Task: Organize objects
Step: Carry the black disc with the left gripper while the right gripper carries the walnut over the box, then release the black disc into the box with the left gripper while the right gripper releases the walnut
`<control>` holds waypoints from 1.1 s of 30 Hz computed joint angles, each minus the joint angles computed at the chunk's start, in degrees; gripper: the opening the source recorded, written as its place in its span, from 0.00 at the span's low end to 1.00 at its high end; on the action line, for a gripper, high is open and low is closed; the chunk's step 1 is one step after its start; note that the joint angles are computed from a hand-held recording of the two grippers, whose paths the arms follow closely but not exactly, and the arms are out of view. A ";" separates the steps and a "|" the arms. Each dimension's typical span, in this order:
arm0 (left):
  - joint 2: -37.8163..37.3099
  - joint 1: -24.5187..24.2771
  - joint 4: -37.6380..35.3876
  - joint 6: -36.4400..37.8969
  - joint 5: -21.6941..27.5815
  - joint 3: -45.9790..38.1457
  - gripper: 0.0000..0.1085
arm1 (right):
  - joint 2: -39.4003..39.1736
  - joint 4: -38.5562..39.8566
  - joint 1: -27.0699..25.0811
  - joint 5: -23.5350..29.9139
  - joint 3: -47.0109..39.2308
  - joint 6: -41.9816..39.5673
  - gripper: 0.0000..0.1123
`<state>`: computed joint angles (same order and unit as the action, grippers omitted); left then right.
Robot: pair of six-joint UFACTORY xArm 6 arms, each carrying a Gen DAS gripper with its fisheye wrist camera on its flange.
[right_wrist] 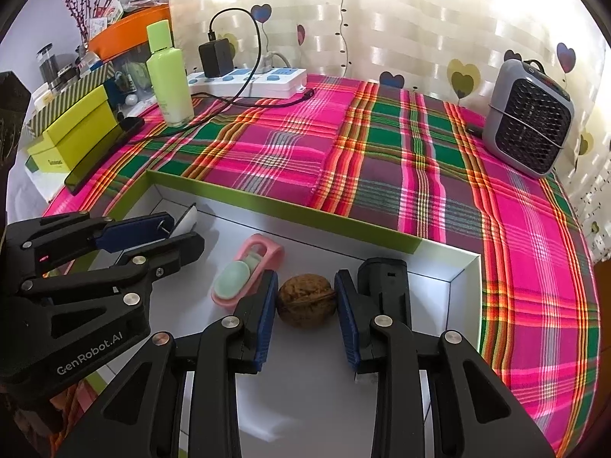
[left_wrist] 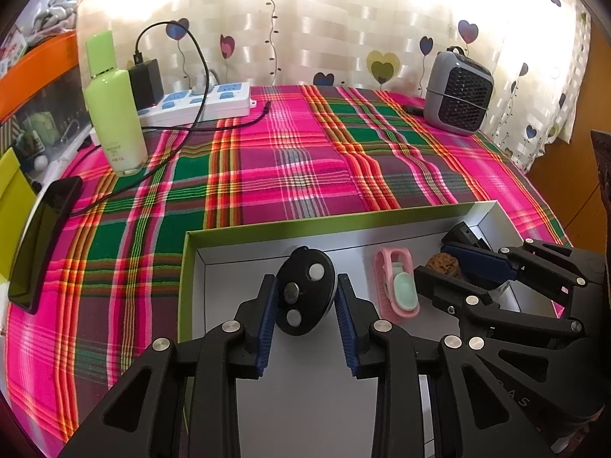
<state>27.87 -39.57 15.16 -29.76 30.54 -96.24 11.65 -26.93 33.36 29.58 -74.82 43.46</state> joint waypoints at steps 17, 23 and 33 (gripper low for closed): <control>-5.11 -0.33 1.28 -2.96 -2.83 6.08 0.41 | -3.48 -4.59 1.08 -0.35 3.06 6.19 0.41; -8.01 -0.66 2.94 -5.29 -3.82 9.50 0.42 | -6.15 -7.10 1.66 -0.59 5.47 10.12 0.41; -15.07 -1.97 14.78 -16.15 -6.46 17.92 0.42 | -11.43 -13.05 3.64 -0.05 9.95 18.47 0.41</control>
<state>12.80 -41.54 29.94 -45.92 24.08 -78.32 0.22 -39.98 37.01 29.53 -64.86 61.94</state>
